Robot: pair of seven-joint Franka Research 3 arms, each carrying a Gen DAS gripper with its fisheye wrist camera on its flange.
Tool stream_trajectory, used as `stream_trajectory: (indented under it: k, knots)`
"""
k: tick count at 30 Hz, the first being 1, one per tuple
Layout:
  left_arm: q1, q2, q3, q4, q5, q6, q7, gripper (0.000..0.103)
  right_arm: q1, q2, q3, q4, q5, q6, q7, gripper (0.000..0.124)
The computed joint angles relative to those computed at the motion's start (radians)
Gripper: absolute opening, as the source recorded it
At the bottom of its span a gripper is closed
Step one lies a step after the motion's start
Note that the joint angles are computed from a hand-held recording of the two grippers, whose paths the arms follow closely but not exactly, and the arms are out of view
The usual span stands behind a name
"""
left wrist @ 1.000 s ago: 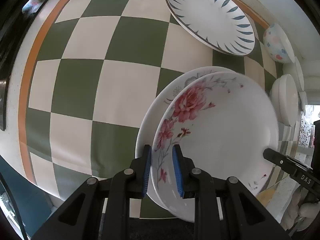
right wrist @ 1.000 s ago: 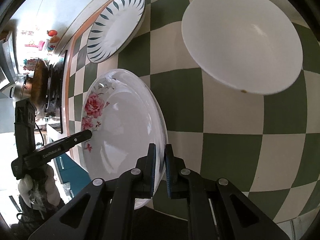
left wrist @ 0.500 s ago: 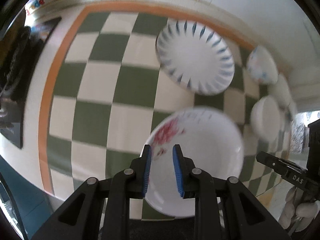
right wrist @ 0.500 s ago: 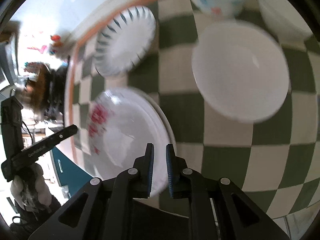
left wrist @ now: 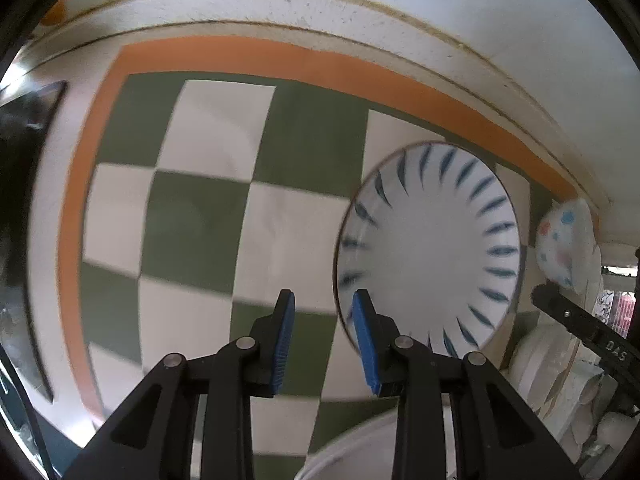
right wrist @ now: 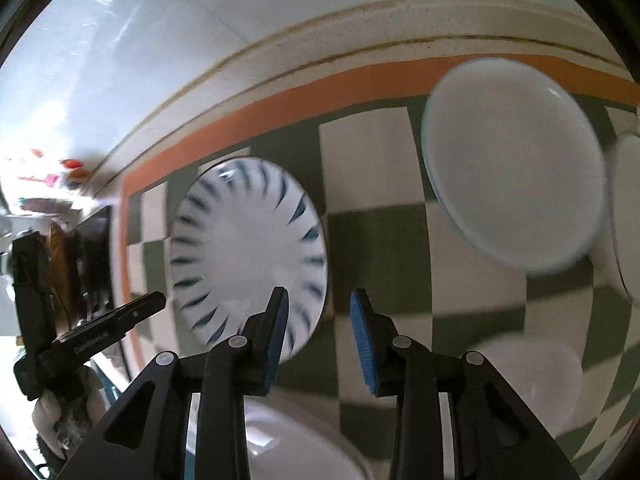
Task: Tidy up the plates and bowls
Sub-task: 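Grasp the blue-striped plate rim with both grippers, then lower the blue-striped plate onto the pink-flower plate and open both grippers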
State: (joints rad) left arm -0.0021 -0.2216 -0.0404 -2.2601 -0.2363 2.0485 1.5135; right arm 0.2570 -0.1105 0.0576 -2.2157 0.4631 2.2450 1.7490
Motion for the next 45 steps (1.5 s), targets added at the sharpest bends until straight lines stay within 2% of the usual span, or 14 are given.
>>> stream_trajectory:
  k: [5, 6, 8, 13, 21, 33, 45]
  knots:
    - [0.008, 0.089, 0.0, 0.043, -0.023, 0.004, 0.046, 0.027, 0.0, 0.105, 0.001, 0.07, -0.004, 0.001, -0.001, 0.035]
    - [0.011, 0.093, 0.0, 0.042, -0.04, 0.012, 0.059, 0.021, 0.001, 0.124, 0.002, 0.085, -0.008, -0.007, 0.0, 0.034]
    - [0.014, 0.094, -0.001, 0.041, -0.076, 0.014, 0.096, 0.01, 0.002, 0.141, 0.004, 0.094, -0.001, -0.004, -0.008, 0.009]
    - [0.012, 0.07, -0.017, 0.015, -0.033, 0.051, 0.099, 0.008, 0.01, 0.145, 0.01, 0.08, 0.0, 0.032, -0.035, 0.008]
    - [-0.001, -0.002, -0.009, -0.017, -0.03, 0.043, 0.088, 0.008, 0.016, 0.1, 0.011, 0.048, 0.008, 0.04, -0.063, 0.008]
    - [-0.031, -0.251, 0.033, -0.1, -0.027, -0.032, 0.064, 0.008, 0.017, -0.176, -0.002, -0.084, 0.047, -0.009, -0.103, 0.007]
    - [-0.103, -0.569, 0.039, -0.282, 0.017, -0.143, -0.046, 0.009, 0.043, -0.543, -0.003, -0.355, 0.09, -0.115, -0.101, 0.007]
